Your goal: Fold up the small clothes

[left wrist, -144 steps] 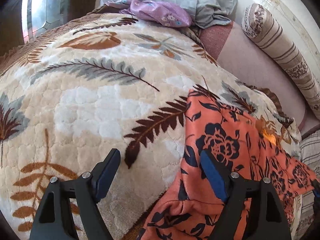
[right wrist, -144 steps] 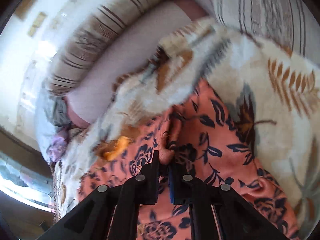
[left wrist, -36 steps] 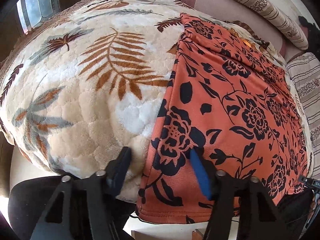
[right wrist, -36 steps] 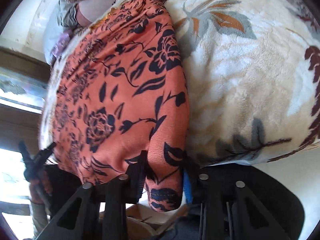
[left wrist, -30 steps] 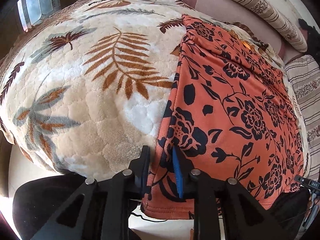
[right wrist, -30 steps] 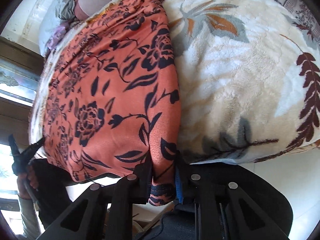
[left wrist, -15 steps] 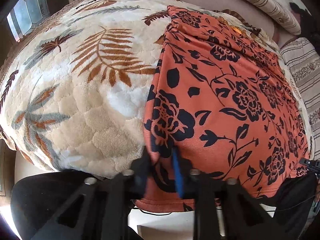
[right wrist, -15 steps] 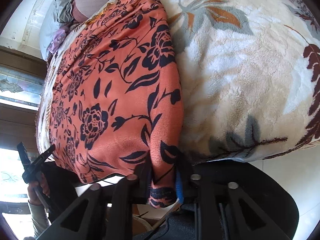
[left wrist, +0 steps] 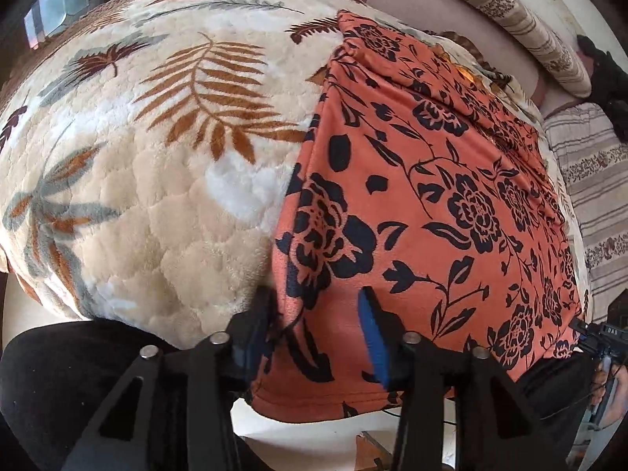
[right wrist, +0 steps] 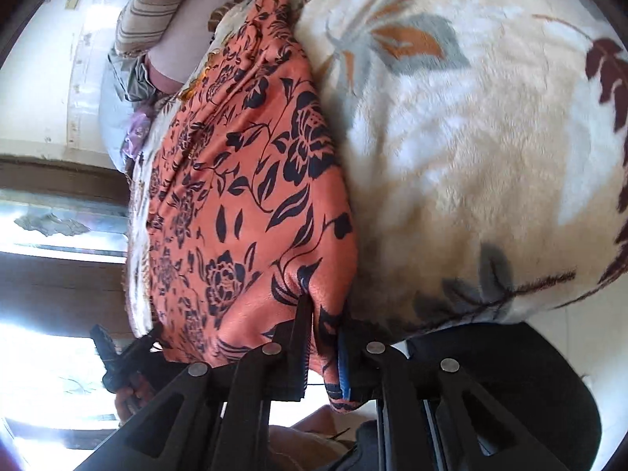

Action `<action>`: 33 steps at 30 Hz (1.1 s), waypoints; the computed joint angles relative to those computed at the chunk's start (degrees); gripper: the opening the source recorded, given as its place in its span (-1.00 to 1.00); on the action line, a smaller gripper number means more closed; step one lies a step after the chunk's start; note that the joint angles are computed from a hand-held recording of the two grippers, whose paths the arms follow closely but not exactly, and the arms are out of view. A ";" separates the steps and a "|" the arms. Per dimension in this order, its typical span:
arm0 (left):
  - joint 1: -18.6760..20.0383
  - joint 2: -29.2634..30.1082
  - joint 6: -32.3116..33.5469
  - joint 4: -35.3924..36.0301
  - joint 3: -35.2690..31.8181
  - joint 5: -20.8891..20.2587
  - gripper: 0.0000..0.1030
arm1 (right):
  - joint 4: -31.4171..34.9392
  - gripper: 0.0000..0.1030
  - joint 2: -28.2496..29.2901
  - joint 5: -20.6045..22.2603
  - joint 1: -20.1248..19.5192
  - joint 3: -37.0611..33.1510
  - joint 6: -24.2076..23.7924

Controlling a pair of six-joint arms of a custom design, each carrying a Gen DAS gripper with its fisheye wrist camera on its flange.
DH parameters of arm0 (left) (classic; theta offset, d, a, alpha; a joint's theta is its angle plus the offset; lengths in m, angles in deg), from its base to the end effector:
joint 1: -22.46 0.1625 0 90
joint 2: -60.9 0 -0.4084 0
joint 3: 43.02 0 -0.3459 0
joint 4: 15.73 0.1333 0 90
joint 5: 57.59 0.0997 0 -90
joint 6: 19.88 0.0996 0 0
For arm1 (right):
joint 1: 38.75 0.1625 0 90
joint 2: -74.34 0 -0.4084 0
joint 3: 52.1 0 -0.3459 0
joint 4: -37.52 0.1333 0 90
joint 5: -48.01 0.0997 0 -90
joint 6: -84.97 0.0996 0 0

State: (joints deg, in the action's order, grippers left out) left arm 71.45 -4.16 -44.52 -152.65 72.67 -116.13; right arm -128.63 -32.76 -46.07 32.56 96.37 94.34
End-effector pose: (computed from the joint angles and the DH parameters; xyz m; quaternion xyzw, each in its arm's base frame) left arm -0.1788 -0.4880 0.1742 0.1457 0.9510 -0.1207 0.2446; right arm 0.0305 -0.3038 0.2995 -0.2415 -0.9227 0.2949 0.0581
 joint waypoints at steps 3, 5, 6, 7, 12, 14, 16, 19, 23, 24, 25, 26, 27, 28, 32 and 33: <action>-0.88 0.64 1.24 0.99 -0.17 1.79 -0.38 | 1.59 -0.37 1.98 -1.66 0.56 -1.58 0.13; -0.79 0.59 2.26 1.28 -0.80 1.54 -0.88 | 2.01 -0.40 2.99 -3.46 1.87 -2.40 -1.33; -0.50 0.33 2.45 0.67 -1.07 0.58 -0.88 | 2.31 -0.45 3.05 -4.77 2.74 -2.71 -1.92; -0.47 -0.06 3.13 -0.58 -1.06 0.02 -0.89 | 1.84 -0.71 3.32 -5.35 3.30 -2.83 -2.02; -1.48 -1.05 6.15 -4.35 -1.38 -0.48 -0.88 | -1.32 -0.80 2.93 -2.23 1.52 -2.05 -2.14; -1.78 -0.92 6.89 -5.23 -1.35 -0.92 -0.88 | -1.68 -0.80 3.00 -0.96 0.95 -2.00 -2.10; -1.82 -0.15 7.54 -6.02 -1.61 -0.81 -0.89 | -2.64 -0.80 2.83 0.21 1.06 -1.85 -2.60; -0.81 -0.23 5.95 -3.07 -1.57 -1.15 -0.88 | -3.16 -0.80 3.09 0.89 1.11 -1.83 -2.24; 0.42 0.17 5.26 -0.64 -2.18 -2.16 -0.89 | -3.33 -0.80 1.42 5.06 -0.90 -1.15 -3.42; 0.61 0.20 5.40 -0.52 -2.65 -2.89 -0.88 | -3.21 -0.80 0.87 6.36 -1.38 -1.09 -3.86; 0.78 0.26 5.79 -0.56 -3.34 -3.88 -0.89 | -2.95 -0.80 0.59 7.25 -1.57 -1.32 -4.00; 0.80 0.35 6.41 -0.83 -4.08 -4.68 -0.88 | -2.85 -0.80 0.46 8.46 -1.78 -1.66 -4.22; 0.73 0.52 7.20 -1.22 -5.03 -5.57 -0.88 | -3.00 -0.80 0.32 10.16 -2.15 -2.00 -4.54; 0.79 0.75 8.07 -1.95 -6.31 -7.11 -0.88 | -3.00 -0.80 0.30 11.70 -2.38 -2.57 -4.62; 1.00 4.42 12.05 -3.43 -15.93 -11.34 -0.88 | -5.15 -0.80 1.90 18.07 -2.15 -7.70 -4.17; 1.15 6.22 13.42 -4.14 -19.48 -12.21 -0.88 | -5.57 -0.80 3.09 18.49 -1.17 -10.14 -4.19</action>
State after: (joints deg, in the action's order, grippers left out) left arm 72.59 2.06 -31.10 -156.79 53.19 -128.33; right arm -134.21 -29.67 -27.58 31.38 86.23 90.15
